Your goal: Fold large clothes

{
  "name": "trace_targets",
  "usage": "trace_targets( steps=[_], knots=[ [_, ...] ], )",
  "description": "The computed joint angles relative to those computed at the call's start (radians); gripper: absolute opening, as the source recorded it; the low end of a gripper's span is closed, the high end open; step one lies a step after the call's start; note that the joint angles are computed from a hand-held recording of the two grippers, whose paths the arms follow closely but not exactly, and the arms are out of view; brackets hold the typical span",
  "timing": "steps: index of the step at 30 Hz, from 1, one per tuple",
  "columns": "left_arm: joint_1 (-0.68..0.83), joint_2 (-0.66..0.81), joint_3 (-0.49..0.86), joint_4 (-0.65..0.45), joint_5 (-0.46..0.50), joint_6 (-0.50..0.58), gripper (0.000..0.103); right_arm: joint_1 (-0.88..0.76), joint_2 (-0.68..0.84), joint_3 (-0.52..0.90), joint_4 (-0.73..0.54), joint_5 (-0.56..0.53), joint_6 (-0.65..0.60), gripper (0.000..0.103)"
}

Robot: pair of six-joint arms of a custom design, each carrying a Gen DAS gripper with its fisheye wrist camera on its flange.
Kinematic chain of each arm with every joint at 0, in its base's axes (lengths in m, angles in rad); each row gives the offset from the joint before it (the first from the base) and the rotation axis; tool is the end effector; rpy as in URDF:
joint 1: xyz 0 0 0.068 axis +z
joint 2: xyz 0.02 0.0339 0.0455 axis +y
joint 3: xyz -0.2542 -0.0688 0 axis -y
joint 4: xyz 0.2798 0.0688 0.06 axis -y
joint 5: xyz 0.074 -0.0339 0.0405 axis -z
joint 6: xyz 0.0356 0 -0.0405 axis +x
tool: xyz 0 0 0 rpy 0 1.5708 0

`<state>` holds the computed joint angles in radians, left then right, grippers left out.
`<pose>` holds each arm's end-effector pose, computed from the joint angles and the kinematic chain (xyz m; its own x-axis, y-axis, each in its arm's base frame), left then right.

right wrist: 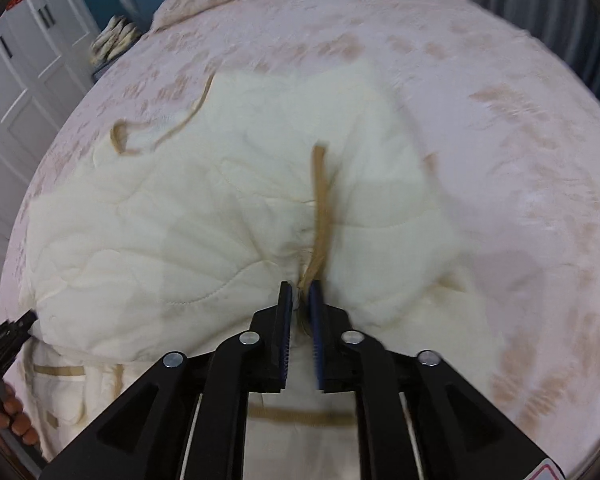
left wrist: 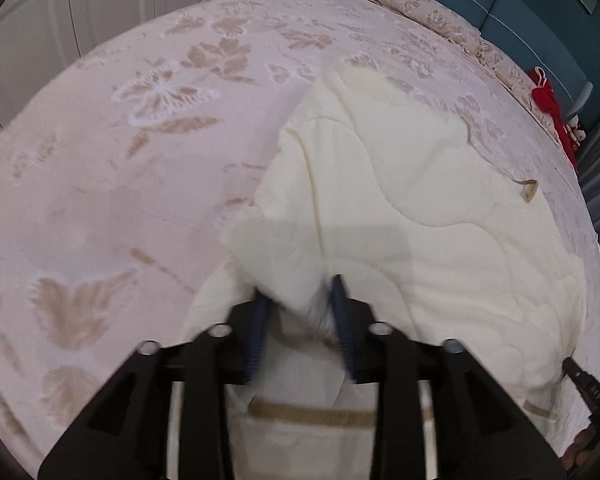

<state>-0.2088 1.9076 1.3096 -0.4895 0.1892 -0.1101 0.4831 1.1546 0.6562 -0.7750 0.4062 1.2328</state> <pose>0.4092 -0.0935 0.1490 -0.8928 0.0789 -0.4436 0.1922 0.9572 -0.2166 0.2040 0.0911 0.1629 -0.5866 0.6709 -0.4536 0.6913 0.7066 0.1512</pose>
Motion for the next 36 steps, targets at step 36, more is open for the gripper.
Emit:
trace_targets(
  steps=[36],
  knots=[
    [-0.269,-0.016,-0.191,0.261,-0.270,0.112,0.044,0.165,0.519,0.260,0.285,-0.061,-0.113,0.005]
  ],
)
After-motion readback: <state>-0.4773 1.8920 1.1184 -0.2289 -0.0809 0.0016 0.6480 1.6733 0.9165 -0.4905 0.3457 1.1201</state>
